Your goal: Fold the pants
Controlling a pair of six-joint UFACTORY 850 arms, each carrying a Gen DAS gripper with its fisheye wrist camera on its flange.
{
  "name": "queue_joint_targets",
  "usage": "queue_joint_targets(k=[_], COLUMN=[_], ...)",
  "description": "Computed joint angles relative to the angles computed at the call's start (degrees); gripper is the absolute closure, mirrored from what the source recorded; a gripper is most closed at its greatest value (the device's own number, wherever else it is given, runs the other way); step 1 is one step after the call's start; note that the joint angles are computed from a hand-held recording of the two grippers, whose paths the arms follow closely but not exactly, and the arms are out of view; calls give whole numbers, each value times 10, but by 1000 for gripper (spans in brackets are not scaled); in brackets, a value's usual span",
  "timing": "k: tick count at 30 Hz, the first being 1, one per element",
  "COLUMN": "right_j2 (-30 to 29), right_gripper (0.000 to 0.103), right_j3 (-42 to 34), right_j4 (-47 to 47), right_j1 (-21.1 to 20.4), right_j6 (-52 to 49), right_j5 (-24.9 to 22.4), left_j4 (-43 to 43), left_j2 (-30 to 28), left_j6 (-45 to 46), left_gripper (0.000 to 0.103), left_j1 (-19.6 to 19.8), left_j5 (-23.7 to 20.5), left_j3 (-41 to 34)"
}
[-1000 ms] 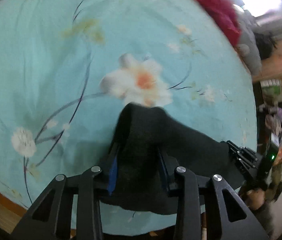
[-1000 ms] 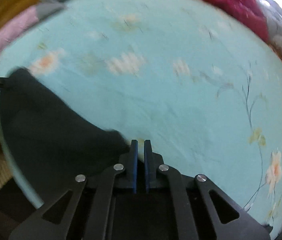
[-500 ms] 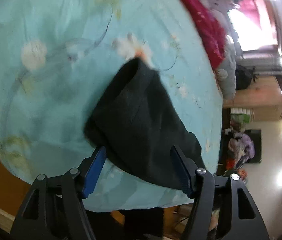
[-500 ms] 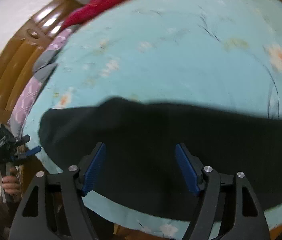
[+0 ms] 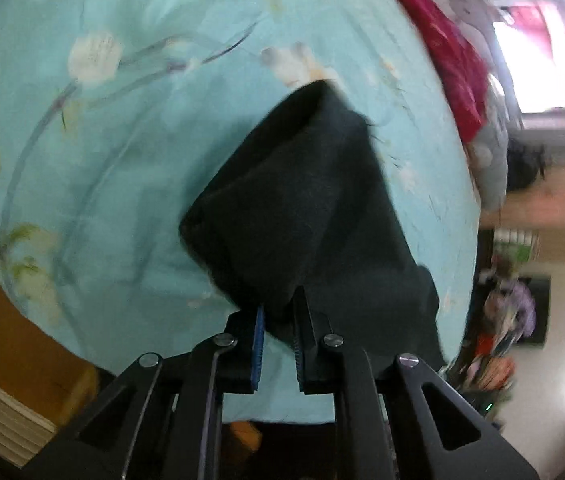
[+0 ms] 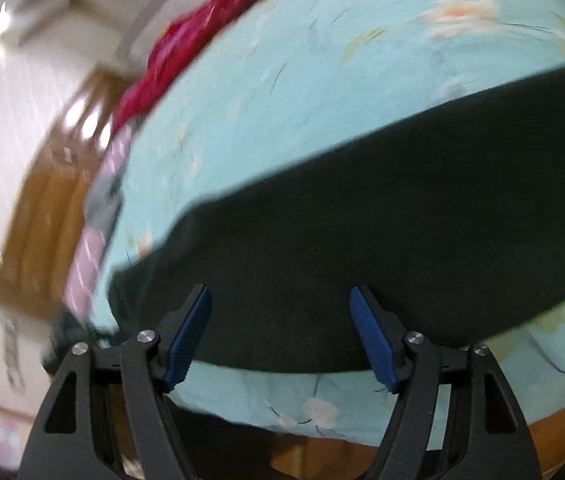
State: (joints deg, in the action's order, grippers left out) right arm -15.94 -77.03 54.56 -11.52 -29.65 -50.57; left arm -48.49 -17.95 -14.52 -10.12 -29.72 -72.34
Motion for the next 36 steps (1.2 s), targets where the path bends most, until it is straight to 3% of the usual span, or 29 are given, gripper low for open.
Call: queue_joint_targets(k=[2,4,5,7,9,11,14,17,19,22,24,27,30,32,36], right_j2=[17,35,40,50,61,64,60,43,28,15,16,30,-5,5,23], right_gripper=[31,31,31,31,31,30,33,51,74,91,96,96,97,97,88], right_j3=[18,32,35,42,57,75,87,84,78,67,59,45,22,38,58], right_j4=[29,34,22,4,6,69,130,139,133,79,75,26,-82,-52,37], right_j1=[-32,-77,-102,-135,-160,-177,-180,-175,-174,-161,-165,-165,-156,-159,-186], right_j6=[6,37,65,98,110,74,18,-2,-2,20,20,-4,76,59,21], right_j5=[35,85,109,145,176,173,154,141,128,152,147,169,156,172,143], left_j4=[60,141,176,250,237,221,300,363,379,370,353,395,440,426,449], left_j2=[9,26,31,28,3,-24,-56,-60,-64,-70,-64,-68,-98,-90,-65], left_j6=[0,-25,-51,-123,-120,-122,-191,-233,-248,-257,-253,-267,-316,-318,-297], left_gripper=[88,72,55,46,46,47,47,43,42,49,50,50,49,49,59], left_j1=[-5,-11,-11,-12,-6,-1,-14,-25,-27,-27,-29,-36,-38,-35,-42], left_j5=[3,16,21,33,15,-13,-37,-44,-51,-71,-70,-81,-119,-103,-114], left_j3=[-10,-17,-21,-35,-62,-86,-115,-120,-127,-140,-142,-149,-166,-154,-154])
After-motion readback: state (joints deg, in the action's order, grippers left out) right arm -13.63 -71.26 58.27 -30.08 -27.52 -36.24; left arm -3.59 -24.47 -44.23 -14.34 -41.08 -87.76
